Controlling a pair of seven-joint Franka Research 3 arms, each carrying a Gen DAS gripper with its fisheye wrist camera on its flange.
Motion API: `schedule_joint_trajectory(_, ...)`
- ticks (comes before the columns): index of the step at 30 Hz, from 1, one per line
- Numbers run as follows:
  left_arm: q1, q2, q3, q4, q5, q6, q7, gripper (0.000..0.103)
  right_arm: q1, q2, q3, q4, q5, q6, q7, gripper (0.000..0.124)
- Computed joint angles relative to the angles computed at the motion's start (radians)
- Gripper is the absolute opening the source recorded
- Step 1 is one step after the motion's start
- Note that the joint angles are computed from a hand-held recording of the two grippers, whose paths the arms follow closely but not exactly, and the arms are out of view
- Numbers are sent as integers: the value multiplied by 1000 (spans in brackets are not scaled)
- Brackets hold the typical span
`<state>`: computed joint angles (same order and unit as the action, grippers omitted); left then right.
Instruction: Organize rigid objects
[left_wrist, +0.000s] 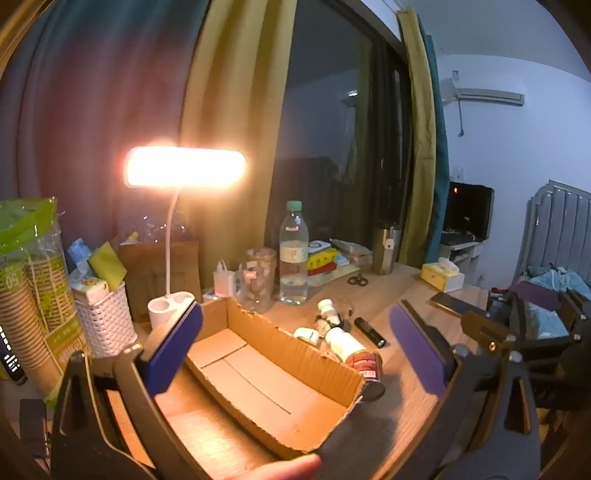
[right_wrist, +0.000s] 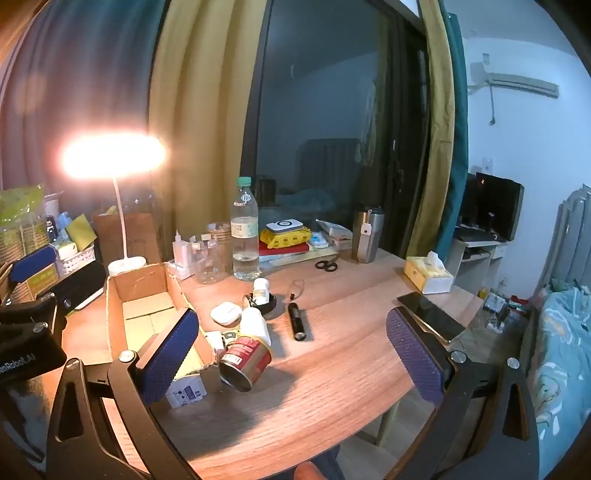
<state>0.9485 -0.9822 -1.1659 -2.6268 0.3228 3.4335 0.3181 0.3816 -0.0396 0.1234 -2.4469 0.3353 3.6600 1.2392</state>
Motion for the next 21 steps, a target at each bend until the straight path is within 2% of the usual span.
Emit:
schedule_joint_trajectory(5,-19,11,13,-12,-2,13,11,102,-1,-5,4,2,19,-15,-18,103)
schedule_joint_trajectory(7,-33,38,22,-2,10,-9,28,102,0,-4,5,3,25,-11,-26,103)
schedule_joint_trajectory(10,-16,28,-1,-10,-1,11,19,102,1,-2,5,4,27,-10,-29,103)
schedule_joint_trajectory(13,-7,81,4,16,18,-9,40,102,1,-3,2,3,16,-11,-18,103)
schedule_joint_trajectory(21,-5,108,-1,19,9,-9,65,102,1,0,4,6,22,-12,-26,103)
